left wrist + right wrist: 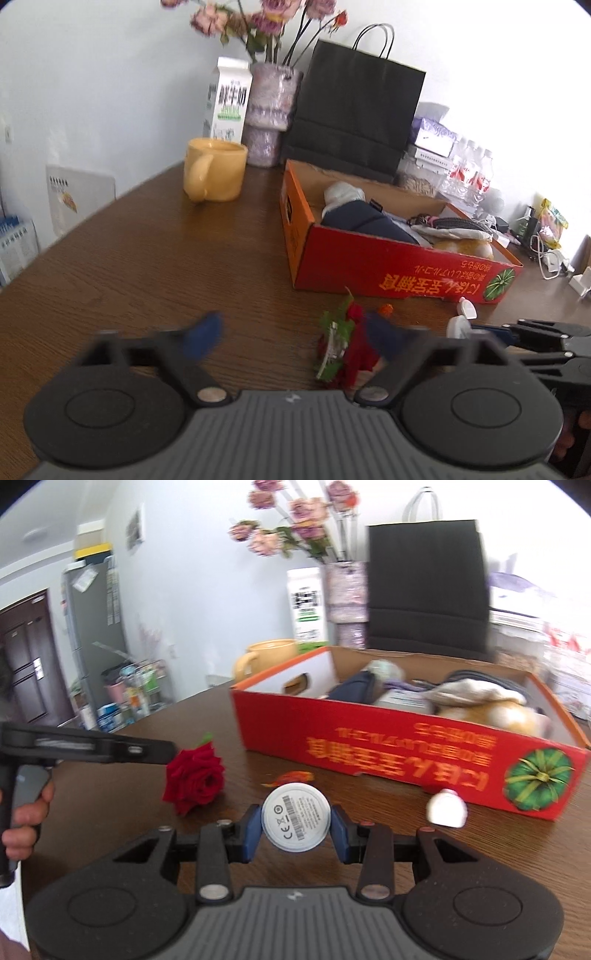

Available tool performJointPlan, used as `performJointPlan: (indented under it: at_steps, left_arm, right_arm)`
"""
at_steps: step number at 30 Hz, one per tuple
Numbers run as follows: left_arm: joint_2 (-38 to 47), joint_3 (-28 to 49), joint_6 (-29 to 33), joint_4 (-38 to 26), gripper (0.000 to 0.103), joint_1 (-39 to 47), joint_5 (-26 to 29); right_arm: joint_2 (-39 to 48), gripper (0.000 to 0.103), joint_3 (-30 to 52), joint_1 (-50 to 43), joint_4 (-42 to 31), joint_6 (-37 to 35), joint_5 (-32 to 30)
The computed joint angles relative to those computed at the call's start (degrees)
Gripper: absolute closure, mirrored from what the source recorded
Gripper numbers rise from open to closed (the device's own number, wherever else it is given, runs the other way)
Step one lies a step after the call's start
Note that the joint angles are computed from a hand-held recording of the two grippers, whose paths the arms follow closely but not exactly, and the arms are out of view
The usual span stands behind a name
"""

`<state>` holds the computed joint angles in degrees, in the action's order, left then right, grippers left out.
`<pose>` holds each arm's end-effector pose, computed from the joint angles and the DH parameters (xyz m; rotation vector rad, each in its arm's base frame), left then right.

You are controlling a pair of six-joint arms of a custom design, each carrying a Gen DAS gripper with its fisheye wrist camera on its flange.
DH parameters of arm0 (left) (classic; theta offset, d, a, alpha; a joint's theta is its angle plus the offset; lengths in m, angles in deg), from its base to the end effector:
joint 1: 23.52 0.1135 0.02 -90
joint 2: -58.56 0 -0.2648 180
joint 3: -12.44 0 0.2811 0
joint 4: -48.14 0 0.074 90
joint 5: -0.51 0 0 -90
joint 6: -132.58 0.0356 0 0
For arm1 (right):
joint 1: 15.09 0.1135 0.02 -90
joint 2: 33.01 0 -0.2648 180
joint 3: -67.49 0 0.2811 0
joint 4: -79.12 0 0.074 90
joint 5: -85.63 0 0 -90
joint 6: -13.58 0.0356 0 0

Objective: Organize objects
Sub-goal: 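Lift the white device with the right gripper while the left moves to the red rose, then close the left gripper on the red rose, then carry the white device and red rose into the box and open both grippers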

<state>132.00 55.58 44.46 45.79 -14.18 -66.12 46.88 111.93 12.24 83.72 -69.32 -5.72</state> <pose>0.2757 0.0310 0.1679 0.1000 2.1025 -0.3187 0.2631 0.1369 0.1550 -0.3886 2.0970 0.3822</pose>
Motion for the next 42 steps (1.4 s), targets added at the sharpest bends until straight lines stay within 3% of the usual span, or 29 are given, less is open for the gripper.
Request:
performJointPlan:
  at_steps: [2,6,20,25,31,32,33,35,38,42]
  left_arm:
    - [-2.1,-2.0,1.3,2.3,0.000,-1.6,-2.6]
    - [-2.0,-1.6,3.2,1.0,0.000,-5.1,-5.7]
    - [4.1,0.4,2.4,2.1,0.000,-12.4,-19.3]
    - [5.8,1.4,2.0,2.3,0.000,-12.0,-20.9]
    - [7.2,2.2,1.0,2.8,0.000,-11.1,-19.0]
    - [7.2,1.9,1.0,3.6,0.010,-11.1,-19.0]
    - [7.2,1.7,1.2,4.2,0.029,-11.3,-19.5]
    - [7.7,2.1,1.7,4.1,0.056,-11.4,-19.0]
    - [7.3,1.8,2.2,4.5,0.063,-11.5,-18.2]
    - [6.1,1.3,1.9,4.7,0.065,-11.8,-17.7]
  right_arm:
    - [-0.6,0.065,-0.8,-0.5,0.6,0.7,1.3]
    - [-1.8,0.065,-2.1,-1.1,1.4,2.1,3.1]
    - [-3.9,0.065,-4.8,-1.5,3.1,3.3,3.5]
    - [-4.0,0.065,-5.1,-1.1,3.5,3.4,3.9]
    - [-4.2,0.065,-5.0,-1.0,3.2,3.4,4.2]
    - [-4.2,0.065,-5.0,-1.0,3.1,3.5,4.3]
    - [-4.3,0.065,-5.1,-0.9,3.0,3.5,4.4]
    - [-4.4,0.065,-5.1,-0.7,3.0,3.5,4.8]
    - [-4.4,0.065,-5.1,-0.6,2.9,3.6,5.2]
    - [-4.3,0.065,-5.0,-0.4,2.7,3.6,5.8]
